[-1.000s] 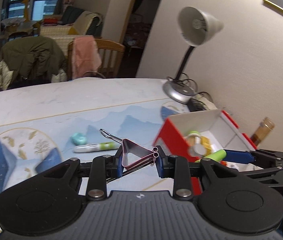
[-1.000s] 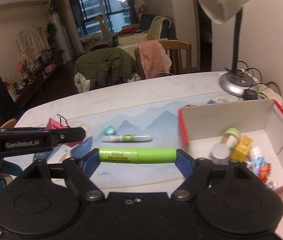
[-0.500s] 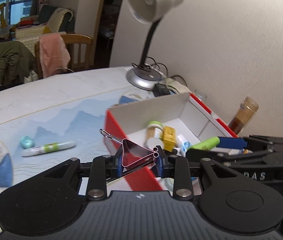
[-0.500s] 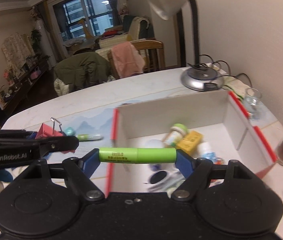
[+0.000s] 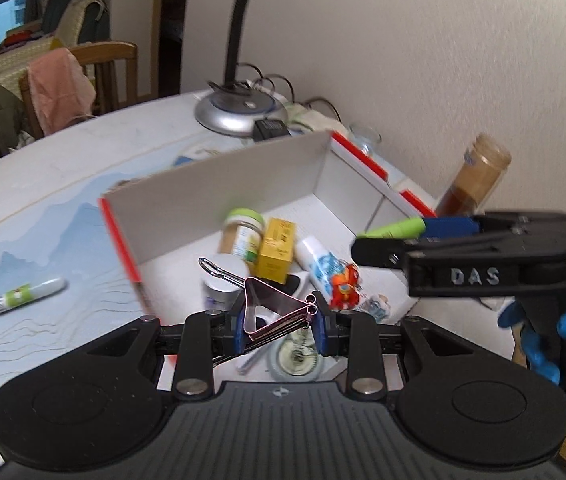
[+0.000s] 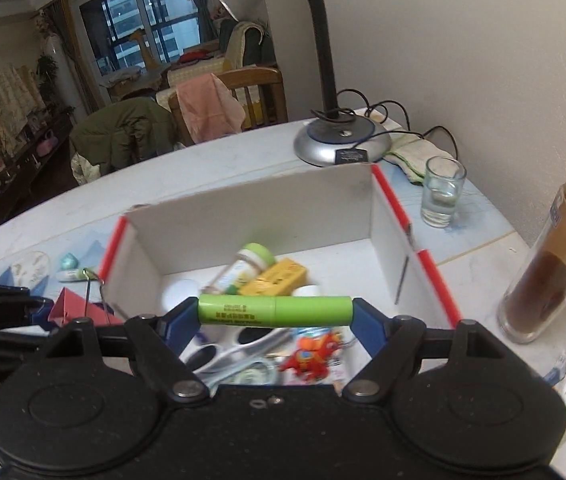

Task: Organize rigid objects
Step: 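Carry the binder clip and highlighter with both tools over the shoebox, then lower the binder clip into the box and open the left tool while the right releases the highlighter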

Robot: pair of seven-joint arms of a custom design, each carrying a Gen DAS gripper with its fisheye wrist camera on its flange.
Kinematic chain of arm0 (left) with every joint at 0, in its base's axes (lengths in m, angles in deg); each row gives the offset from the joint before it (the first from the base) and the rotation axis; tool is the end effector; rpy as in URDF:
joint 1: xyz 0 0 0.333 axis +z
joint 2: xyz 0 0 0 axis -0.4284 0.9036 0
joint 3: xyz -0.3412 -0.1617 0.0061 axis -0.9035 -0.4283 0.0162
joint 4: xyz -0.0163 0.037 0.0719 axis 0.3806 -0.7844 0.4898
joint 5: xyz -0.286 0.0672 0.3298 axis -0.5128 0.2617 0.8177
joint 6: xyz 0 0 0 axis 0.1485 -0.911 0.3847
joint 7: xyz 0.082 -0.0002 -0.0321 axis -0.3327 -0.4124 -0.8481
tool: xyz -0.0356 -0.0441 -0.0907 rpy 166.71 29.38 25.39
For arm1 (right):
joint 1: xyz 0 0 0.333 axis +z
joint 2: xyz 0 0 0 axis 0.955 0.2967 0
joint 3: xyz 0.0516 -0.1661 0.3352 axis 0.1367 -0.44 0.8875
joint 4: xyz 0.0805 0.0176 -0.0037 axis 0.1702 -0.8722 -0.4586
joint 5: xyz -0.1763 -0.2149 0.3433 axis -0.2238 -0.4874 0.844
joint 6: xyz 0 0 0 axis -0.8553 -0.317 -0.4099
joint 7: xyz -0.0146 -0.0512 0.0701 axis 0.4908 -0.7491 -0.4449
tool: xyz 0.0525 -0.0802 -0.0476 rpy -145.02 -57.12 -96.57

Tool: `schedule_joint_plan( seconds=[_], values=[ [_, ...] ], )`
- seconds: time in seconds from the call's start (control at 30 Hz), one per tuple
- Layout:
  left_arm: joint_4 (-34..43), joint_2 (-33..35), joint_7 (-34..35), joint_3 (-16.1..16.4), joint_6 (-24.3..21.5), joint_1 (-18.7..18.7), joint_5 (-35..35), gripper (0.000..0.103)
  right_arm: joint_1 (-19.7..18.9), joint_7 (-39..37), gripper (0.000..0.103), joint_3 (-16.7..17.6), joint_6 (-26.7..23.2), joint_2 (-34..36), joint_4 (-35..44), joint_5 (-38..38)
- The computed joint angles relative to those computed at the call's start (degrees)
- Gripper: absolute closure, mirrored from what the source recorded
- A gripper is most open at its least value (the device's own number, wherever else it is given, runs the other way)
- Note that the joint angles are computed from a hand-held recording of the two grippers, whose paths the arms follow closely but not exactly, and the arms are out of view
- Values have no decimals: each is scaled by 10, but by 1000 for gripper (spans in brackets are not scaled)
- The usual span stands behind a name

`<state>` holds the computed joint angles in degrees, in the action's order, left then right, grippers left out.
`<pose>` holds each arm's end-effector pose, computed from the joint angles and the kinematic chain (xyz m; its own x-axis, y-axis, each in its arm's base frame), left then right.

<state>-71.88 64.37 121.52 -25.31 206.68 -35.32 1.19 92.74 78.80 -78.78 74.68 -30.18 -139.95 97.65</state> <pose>0.4785 -0.0362 0.5686 -0.0888 -0.9785 0.1859 -0.7715 -0.0505 -0.6342 0.5709 0.2557 0.5720 0.4557 -0.8690 -0.1927 -0.7050 -0.2202 -0.6742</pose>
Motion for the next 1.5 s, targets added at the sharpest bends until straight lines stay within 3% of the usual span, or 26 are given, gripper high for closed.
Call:
schedule_joint_plan(
  seconds=[0.5,0.67,1.0,1.5],
  values=[
    [65,105,-84,-54,-54,35,29,73,-20,-38,23,-1,-81,90,86,-20],
    [75,122,-102,-68,-62,46,47,73,-12,-24,23,0,-95,101,98,-60],
    [89,143,-118,-72,-86,55,35,73,-13,13,23,-4,-134,114,108,-81],
    [92,146,-131,-81,-95,62,57,73,-15,18,21,-4,-137,109,104,-74]
  ],
)
